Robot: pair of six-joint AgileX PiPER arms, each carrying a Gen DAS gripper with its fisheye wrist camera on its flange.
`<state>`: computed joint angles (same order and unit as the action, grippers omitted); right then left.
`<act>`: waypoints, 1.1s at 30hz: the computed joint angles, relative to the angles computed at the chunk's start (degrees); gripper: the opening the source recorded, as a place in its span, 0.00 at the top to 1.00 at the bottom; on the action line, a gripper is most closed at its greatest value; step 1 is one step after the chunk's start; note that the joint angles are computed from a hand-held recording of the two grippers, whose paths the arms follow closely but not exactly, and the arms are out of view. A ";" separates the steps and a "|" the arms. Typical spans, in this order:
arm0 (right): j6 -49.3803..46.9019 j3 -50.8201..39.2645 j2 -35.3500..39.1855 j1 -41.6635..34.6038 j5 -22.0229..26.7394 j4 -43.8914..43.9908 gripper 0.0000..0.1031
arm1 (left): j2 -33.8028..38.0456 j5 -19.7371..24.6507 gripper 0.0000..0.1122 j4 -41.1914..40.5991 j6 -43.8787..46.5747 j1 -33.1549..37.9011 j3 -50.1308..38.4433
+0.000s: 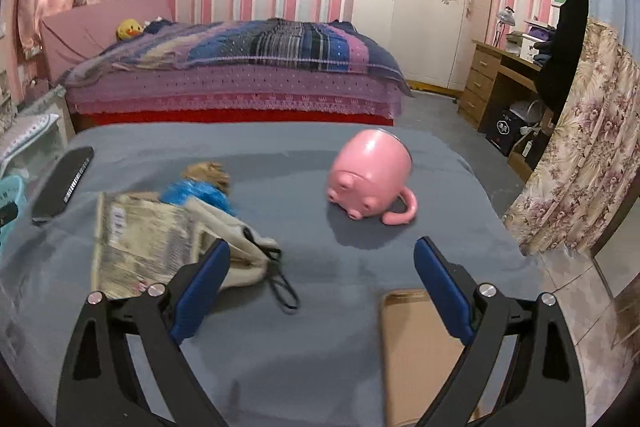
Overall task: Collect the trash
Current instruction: 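Grasp the paper wrapper with left tool while right tool grasps the beige cloth bag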
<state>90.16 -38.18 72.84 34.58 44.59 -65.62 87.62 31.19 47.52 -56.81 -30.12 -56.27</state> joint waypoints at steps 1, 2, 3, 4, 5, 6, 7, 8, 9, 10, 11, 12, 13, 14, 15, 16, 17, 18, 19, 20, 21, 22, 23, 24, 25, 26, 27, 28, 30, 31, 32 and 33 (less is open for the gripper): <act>-0.89 0.32 0.24 -1.23 0.16 -0.22 0.12 | 0.36 -0.62 0.13 -1.83 0.84 -0.14 -0.42; -1.21 0.58 0.15 -1.95 0.14 -0.27 0.12 | 0.99 -1.14 0.13 -3.77 1.36 -0.76 -1.08; -0.98 1.25 -0.23 -2.40 -0.10 -0.40 0.12 | 1.45 -1.64 0.13 -4.80 1.38 -1.33 -1.39; -0.94 1.88 -0.80 -3.85 -1.42 -0.24 0.12 | 2.14 -1.96 0.13 -5.35 0.97 -2.22 -1.95; -0.85 2.41 -1.45 -5.21 -2.95 0.21 0.12 | 2.99 -1.88 0.13 -5.07 0.07 -3.29 -2.54; -0.77 3.01 -2.23 -7.00 -5.03 0.65 0.12 | 3.92 -1.70 0.13 -4.46 -1.12 -4.71 -3.20; -0.55 3.46 -2.72 -7.39 -5.63 0.76 0.12 | 4.60 -1.54 0.13 -3.80 -2.21 -5.73 -3.65; -0.31 3.97 -3.12 -8.11 -6.59 0.63 0.12 | 5.43 -1.59 0.13 -3.49 -2.98 -6.82 -4.19; -0.19 4.03 -3.14 -8.39 -6.55 0.47 0.12 | 6.12 -1.76 0.13 -3.80 -3.05 -7.59 -4.74; 0.51 3.90 -2.57 -8.34 -6.28 -0.07 0.12 | 6.85 -2.26 0.13 -4.42 -3.01 -8.49 -5.14; 1.10 3.81 -2.14 -8.33 -5.75 -0.37 0.12 | 7.83 -2.51 0.13 -5.18 -2.65 -9.41 -5.91; 1.27 3.71 -1.90 -8.38 -5.70 -0.31 0.12 | 8.66 -2.51 0.13 -5.57 -2.48 -10.07 -6.66; 1.23 3.73 -1.86 -8.83 -6.03 0.18 0.12 | 9.83 -2.75 0.13 -6.32 -1.99 -11.01 -7.58; 1.19 3.83 -1.98 -9.59 -7.02 0.58 0.12 | 10.71 -2.90 0.13 -7.06 -1.48 -11.61 -8.28; 0.84 4.24 -2.50 -10.74 -8.69 1.15 0.12 | 11.59 -3.20 0.13 -8.26 -0.42 -11.99 -8.95; 0.47 4.32 -2.58 -11.54 -9.62 1.45 0.12 | 13.07 -3.36 0.14 -10.77 1.74 -12.34 -10.30; 0.29 4.50 -2.81 -12.34 -10.47 1.89 0.12 | 14.07 -3.71 0.14 -13.60 4.26 -12.36 -11.30; 0.34 4.71 -3.05 -12.95 -11.16 2.16 0.12 | 15.17 -4.18 0.16 -16.91 7.21 -12.47 -12.54; 0.30 4.78 -3.06 -13.40 -11.72 2.30 0.12 | 15.65 -5.46 0.21 -21.93 12.18 -12.17 -12.79; 0.25 4.91 -3.15 -13.94 -12.57 2.58 0.12 | 16.20 -5.82 0.27 -25.18 15.69 -12.19 -13.15; 0.19 4.99 -3.31 -14.21 -13.26 2.73 0.12 | 16.76 -5.49 0.31 -26.48 17.38 -12.54 -13.70; 0.36 5.12 -3.36 -14.23 -13.41 2.51 0.12 | 17.45 -4.98 0.40 -27.91 19.66 -12.99 -14.36; 0.77 5.12 -3.27 -13.74 -13.00 2.07 0.12 | 17.58 -5.05 0.49 -29.55 21.98 -13.21 -14.49; 1.17 5.02 -3.08 -13.27 -12.52 1.63 0.12 | 17.42 -5.39 0.54 -30.55 23.33 -13.39 -14.39; 1.90 4.87 -2.89 -12.15 -11.48 0.92 0.12 | 16.99 -5.45 0.66 -31.23 24.37 -13.56 -14.21; 2.11 4.67 -2.57 -11.96 -11.39 0.65 0.12 | 16.65 -5.13 0.78 -31.84 25.34 -13.59 -14.24; 2.51 4.55 -2.38 -11.35 -11.11 0.33 0.12 | 16.09 -5.08 0.84 -33.98 27.73 -13.22 -14.00; 2.77 4.41 -2.11 -10.99 -11.09 0.09 0.12 | 15.23 -5.46 0.88 -36.41 30.19 -12.62 -13.36; 2.59 4.01 -1.57 -10.36 -10.77 -0.07 0.12 | 13.79 -6.18 0.98 -37.37 31.52 -12.28 -12.19; 2.51 4.01 -1.54 -10.00 -10.37 -0.13 0.12 | 12.85 -6.07 0.99 -35.56 29.98 -12.47 -11.72; 2.50 3.81 -1.11 -9.29 -9.55 -0.32 0.12 | 11.63 -6.17 0.99 -33.63 28.06 -12.66 -11.02; 2.51 3.59 -0.68 -8.72 -8.90 -0.46 0.12 | 10.54 -6.42 1.00 -32.35 26.68 -12.83 -10.24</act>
